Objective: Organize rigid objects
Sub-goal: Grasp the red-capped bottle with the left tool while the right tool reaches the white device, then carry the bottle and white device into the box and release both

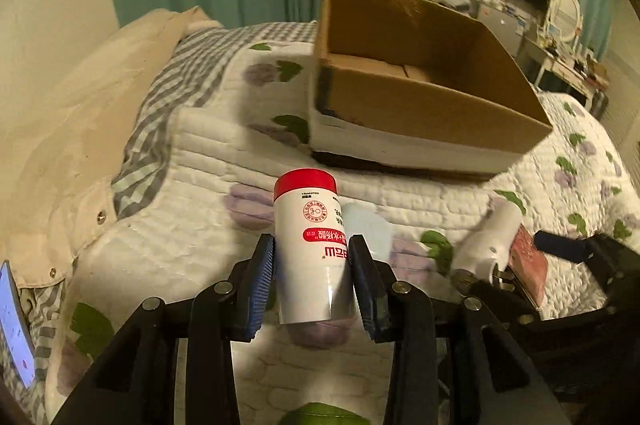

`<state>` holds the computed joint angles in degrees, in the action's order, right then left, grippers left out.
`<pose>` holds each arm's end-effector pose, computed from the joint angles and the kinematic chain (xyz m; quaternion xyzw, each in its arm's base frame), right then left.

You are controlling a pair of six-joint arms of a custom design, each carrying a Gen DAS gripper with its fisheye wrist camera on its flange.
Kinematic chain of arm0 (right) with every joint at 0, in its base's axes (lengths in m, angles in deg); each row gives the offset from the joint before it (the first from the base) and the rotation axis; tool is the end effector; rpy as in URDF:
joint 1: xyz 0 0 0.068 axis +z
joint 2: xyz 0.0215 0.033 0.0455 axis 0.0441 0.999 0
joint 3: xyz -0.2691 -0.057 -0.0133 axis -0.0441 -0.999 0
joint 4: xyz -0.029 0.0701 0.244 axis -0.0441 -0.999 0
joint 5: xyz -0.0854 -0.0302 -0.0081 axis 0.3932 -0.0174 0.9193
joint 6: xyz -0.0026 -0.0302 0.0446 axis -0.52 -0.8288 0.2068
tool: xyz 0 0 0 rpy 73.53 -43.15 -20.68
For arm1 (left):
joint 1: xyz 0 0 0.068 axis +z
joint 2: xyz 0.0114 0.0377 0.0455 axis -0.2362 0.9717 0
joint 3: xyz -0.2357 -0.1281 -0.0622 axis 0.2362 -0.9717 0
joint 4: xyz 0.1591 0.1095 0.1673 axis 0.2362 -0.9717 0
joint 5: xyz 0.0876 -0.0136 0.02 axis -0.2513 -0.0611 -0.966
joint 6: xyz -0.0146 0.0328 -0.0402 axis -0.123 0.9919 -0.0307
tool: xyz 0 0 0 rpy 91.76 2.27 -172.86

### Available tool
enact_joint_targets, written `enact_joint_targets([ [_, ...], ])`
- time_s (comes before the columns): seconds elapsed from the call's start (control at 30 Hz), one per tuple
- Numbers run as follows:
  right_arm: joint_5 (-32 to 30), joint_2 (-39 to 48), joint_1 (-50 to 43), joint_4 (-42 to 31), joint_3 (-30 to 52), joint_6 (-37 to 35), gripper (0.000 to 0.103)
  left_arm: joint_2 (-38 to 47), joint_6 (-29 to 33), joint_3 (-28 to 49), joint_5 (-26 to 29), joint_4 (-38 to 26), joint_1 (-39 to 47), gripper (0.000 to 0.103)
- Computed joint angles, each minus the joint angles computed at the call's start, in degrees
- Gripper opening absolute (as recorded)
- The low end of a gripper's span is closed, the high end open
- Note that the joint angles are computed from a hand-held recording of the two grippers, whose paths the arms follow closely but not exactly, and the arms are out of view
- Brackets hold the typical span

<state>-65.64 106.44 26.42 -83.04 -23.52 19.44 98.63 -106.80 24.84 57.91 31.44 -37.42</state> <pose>0.3192 0.1463 0.1497 -0.2658 0.9172 0.1051 0.2774 0.2493 -0.0930 0.1633 -0.1445 0.9272 0.0514 0.3416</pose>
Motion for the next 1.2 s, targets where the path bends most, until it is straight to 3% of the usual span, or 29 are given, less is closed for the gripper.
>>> enact_joint_targets([
  [0.27, -0.26, 10.47, 1.67, -4.16, 10.0, 6.18, 0.09, 0.2, 0.18, -0.53, 1.61, 1.37, 1.12, 0.038],
  [0.37, -1.16, 13.82, 1.61, -5.3, 13.43, 8.4, 0.067, 0.13, 0.09, -0.84, 2.01, 1.71, 1.44, 0.038],
  [0.4, -1.02, 14.43, 1.95, -5.21, 13.89, 8.57, 0.065, 0.07, 0.07, -0.86, 2.13, 1.76, 1.51, 0.038],
  [0.53, 0.12, 12.11, 2.78, -2.51, 11.02, 8.77, 0.065, 0.13, -0.05, -0.92, 2.41, 1.82, 1.74, 0.038],
  [0.63, -2.29, 9.28, 1.35, -0.34, 8.0, 12.17, 0.085, 0.27, -0.11, -0.83, 2.43, 1.75, 1.68, 0.038],
  [0.77, -4.03, 9.62, 0.04, -0.04, 9.16, 15.6, 0.087, 0.47, -0.34, -0.75, 2.21, 1.8, 1.66, 0.038],
  [0.93, -5.59, 16.87, -0.12, -2.36, 16.25, 20.18, 0.087, 0.94, -0.39, -0.75, 2.45, 1.99, 1.96, 0.038],
  [1.03, -1.7, 15.92, 1.53, -0.02, 14.39, 18.45, 0.075, 1.06, -0.25, -0.75, 2.48, 2.04, 2.05, 0.038],
  [1.2, -1.83, 11.16, 1.4, 1.35, 9.29, 15.61, 0.062, -0.27, -0.31, -0.62, 1.26, 0.85, 0.59, 0.038],
])
